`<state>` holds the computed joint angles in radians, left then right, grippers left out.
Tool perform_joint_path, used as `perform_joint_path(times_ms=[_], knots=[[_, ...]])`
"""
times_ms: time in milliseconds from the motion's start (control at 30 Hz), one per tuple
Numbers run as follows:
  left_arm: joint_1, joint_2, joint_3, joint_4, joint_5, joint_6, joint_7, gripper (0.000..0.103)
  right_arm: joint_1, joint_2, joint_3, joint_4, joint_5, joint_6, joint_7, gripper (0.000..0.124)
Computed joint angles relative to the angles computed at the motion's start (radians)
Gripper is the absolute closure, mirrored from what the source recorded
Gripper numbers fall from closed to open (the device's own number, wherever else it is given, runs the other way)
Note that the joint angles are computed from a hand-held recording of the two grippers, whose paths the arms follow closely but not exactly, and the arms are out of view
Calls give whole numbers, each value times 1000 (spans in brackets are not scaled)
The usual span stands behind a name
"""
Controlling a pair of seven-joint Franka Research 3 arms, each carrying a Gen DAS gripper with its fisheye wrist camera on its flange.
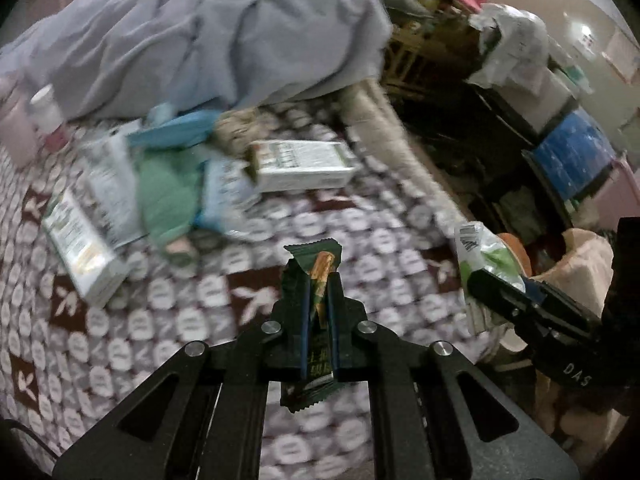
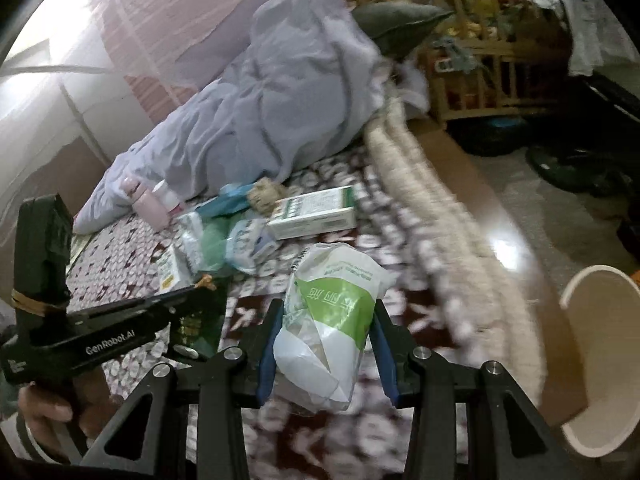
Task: Collect trash
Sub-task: 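Carry both packets over the white bucket and open both tools to drop them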
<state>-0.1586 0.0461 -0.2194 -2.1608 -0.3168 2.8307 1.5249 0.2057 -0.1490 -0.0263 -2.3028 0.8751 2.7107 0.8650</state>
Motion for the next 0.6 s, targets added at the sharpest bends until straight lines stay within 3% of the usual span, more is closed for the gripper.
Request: perform_joint_path(times_ms=[300, 600], knots=[[-50, 82, -54, 130, 93, -5, -32, 98, -68, -41, -48, -35, -54, 1, 39, 84], [-84, 206, -121, 304, 124, -44, -16, 98, -144, -71, -82, -75, -163, 54, 112, 84]])
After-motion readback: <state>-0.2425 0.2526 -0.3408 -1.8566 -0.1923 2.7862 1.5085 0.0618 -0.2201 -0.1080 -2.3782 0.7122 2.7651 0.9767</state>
